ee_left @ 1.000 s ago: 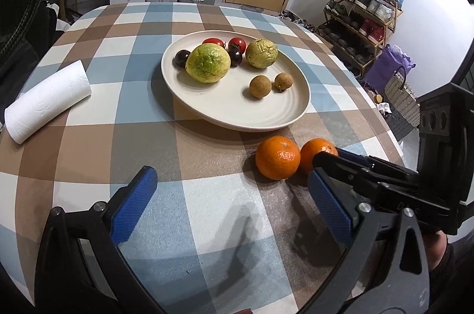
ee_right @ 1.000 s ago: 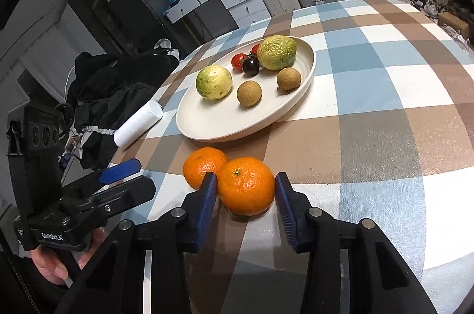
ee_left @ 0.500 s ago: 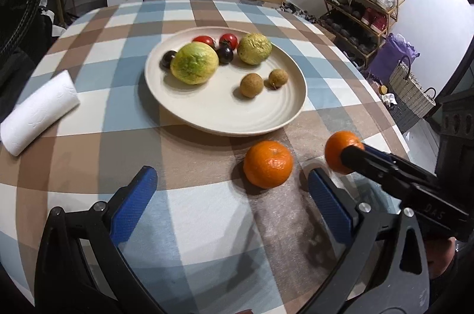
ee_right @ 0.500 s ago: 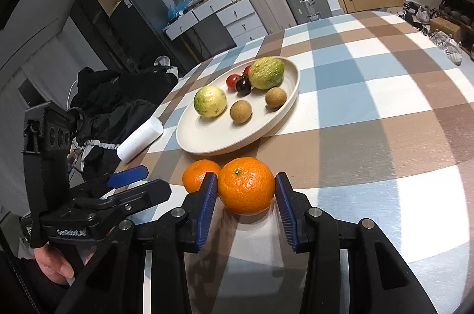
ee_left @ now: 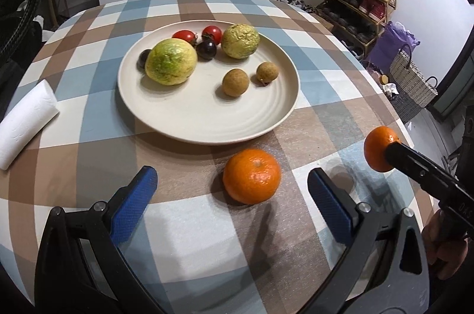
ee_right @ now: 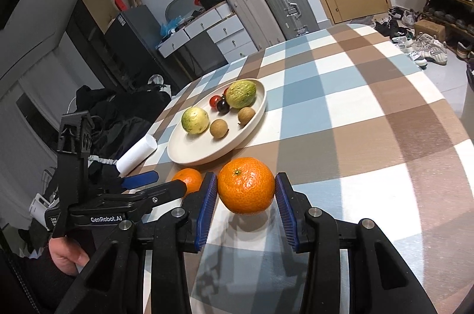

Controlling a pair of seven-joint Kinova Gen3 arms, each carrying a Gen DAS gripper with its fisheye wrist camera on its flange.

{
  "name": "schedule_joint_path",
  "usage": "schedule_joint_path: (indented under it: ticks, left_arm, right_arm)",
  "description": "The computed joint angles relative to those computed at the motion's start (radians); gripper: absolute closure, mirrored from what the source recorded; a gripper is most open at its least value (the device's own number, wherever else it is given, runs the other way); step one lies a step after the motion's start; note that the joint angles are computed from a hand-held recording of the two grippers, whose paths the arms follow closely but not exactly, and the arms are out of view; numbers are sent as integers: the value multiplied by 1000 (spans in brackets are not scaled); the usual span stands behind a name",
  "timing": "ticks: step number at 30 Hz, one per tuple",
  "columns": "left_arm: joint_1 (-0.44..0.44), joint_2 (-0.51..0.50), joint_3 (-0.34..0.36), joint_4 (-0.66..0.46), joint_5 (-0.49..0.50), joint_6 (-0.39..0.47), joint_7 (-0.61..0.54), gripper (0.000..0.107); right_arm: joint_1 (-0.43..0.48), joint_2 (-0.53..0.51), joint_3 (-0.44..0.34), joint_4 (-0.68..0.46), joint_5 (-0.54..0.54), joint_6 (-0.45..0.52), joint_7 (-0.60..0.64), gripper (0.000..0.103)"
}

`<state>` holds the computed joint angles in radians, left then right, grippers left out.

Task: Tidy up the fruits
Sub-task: 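Close the left tool on the remaining orange while the right tool holds its orange, then carry both oranges over the cream plate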

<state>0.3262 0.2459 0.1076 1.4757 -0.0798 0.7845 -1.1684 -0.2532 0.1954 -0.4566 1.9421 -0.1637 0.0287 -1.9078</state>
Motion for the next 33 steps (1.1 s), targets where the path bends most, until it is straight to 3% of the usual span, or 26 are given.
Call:
schedule_joint_path:
  ticks: [2, 5, 15, 27, 33]
  left_arm:
    - [-18, 5, 11, -7, 33, 4, -30, 25]
    - [-37, 10, 22, -12, 82, 7, -74, 31]
    - [-52, 1, 26, 0, 138, -2, -151, 69]
    - [-78, -27, 37, 22, 218, -18, -238, 71]
    - [-104, -51, 37, 37, 273, -23, -272, 71]
  right_arm:
    - [12, -6, -8, 9, -3, -5, -3, 62]
    - [11, -10, -4, 14, 0, -9, -10, 62]
    - [22, -11, -16, 16, 11, -9, -22, 62]
    - [-31, -20, 36, 12, 6, 7, -28, 62]
    - [-120, -32, 124, 7, 9, 22, -38, 62]
